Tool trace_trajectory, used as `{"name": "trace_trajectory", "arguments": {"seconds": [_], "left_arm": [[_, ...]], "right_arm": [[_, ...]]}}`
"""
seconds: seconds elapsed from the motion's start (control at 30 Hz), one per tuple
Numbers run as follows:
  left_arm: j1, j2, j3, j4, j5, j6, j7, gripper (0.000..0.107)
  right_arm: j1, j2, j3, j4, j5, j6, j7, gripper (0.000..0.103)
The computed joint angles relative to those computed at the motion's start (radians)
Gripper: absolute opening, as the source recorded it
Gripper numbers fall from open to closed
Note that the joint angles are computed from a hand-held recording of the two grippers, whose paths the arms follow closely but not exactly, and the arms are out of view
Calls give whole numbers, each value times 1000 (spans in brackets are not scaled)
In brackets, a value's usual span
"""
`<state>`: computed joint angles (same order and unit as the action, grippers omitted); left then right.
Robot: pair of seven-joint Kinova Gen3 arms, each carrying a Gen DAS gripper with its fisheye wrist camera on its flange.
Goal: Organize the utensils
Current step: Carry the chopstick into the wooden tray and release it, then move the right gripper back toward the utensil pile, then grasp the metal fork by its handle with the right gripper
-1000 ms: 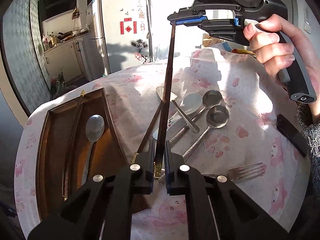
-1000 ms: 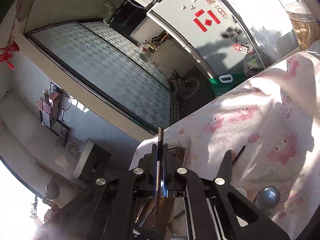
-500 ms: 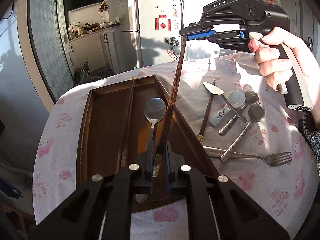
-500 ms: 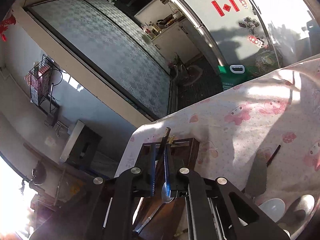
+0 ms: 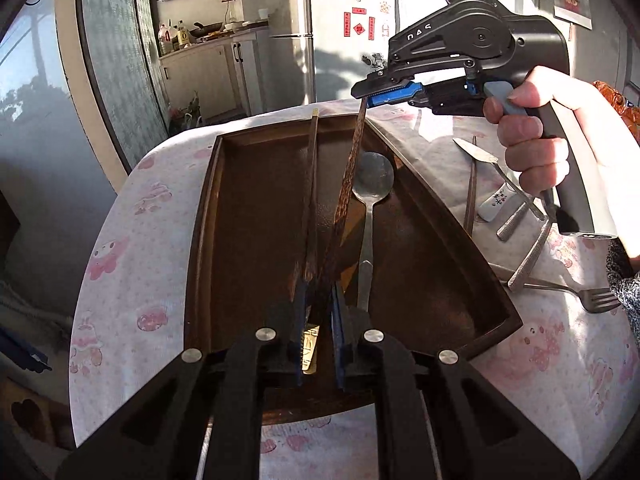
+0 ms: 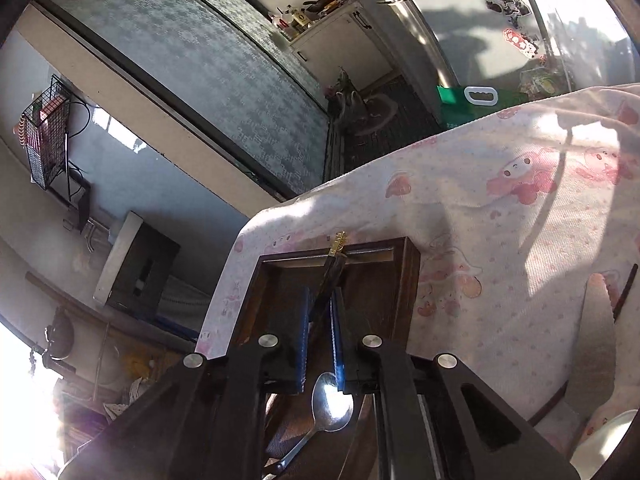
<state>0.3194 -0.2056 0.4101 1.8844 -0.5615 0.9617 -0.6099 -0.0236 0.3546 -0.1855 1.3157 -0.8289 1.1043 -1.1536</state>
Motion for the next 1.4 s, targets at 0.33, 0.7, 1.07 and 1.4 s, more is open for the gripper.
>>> {"name": "trace_trajectory", "arguments": {"seconds": [0.33, 0.7, 1.07, 1.4], "left_arm": [[16, -17, 40, -22, -41, 49, 45, 38], [21, -44, 102, -18, 44, -67, -20, 57], [154, 128, 153, -98, -48, -97, 28, 59], [326, 230, 102, -152, -122, -58, 81, 59]], "right_arm": [[-24, -46, 12, 15, 51, -11, -6, 46], [152, -180, 121, 49, -10, 160, 221, 56], [364, -241, 277, 256, -39, 309, 460, 58], [425, -352, 376, 520, -23, 373, 599, 47]]}}
